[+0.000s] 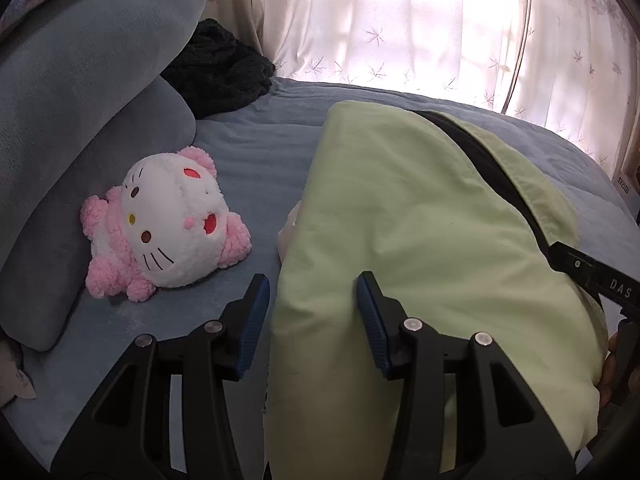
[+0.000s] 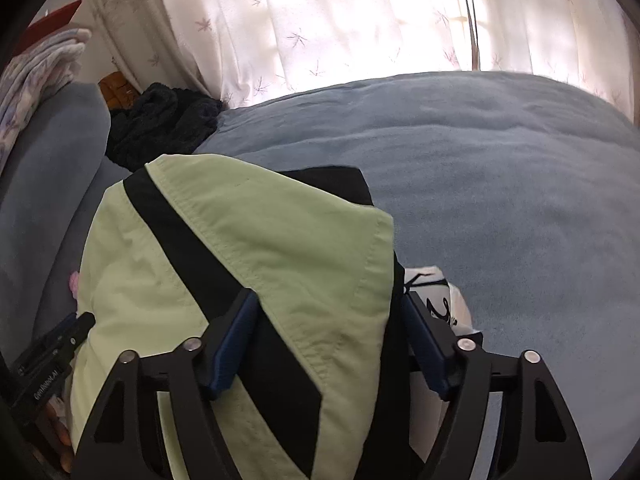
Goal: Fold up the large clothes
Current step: 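Lower the bundle onto the black-and-white folded stack and open both tools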
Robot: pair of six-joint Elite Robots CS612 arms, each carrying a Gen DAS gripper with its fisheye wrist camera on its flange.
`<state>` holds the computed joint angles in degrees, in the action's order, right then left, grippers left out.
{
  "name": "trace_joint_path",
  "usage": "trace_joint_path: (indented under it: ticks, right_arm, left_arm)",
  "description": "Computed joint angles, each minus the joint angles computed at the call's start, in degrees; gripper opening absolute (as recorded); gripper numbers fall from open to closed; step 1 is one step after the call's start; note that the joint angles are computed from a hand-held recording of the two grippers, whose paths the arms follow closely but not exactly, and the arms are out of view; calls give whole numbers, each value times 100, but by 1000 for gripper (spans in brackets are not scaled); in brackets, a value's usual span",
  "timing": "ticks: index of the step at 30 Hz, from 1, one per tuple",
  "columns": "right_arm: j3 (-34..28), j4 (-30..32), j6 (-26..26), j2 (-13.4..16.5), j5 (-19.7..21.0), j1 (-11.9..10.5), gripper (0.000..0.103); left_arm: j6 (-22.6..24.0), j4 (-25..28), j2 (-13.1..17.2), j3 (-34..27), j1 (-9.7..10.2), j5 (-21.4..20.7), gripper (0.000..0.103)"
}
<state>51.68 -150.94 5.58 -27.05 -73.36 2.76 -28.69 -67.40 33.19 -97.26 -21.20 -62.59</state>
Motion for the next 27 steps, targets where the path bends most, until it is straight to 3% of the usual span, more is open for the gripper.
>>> trace_joint_path:
  ticks: [3, 5, 9, 13, 17, 21, 27]
  right_arm:
    - [-87, -4, 24, 78, 79, -26, 77]
    - [-25, -72, -85, 26, -79, -16, 77]
    - [724, -776, -701, -469, -227, -30, 77]
    - [1646, -1464, -1150, -937, 101, -127, 77]
    - [2240, -1518, -1463, -1192, 204, -174, 77]
    - [2628, -1469, -1575, -1279, -244, -168, 77]
    - [3310, -1571, -1383, -1595, -197, -405, 77]
  left_arm:
    - [-5, 6, 18, -20, -13, 51, 43]
    - [15, 110, -2, -43, -79, 272, 43]
    - [83, 543, -78, -181, -303, 917, 43]
    - [126, 493, 38, -668, -522, 1090, 43]
    - [167, 776, 177, -1141, -729, 1030, 43]
    - [236, 1396, 343, -1366, -905, 1566, 44]
    - [-611, 2289, 190, -1640, -950, 1519, 44]
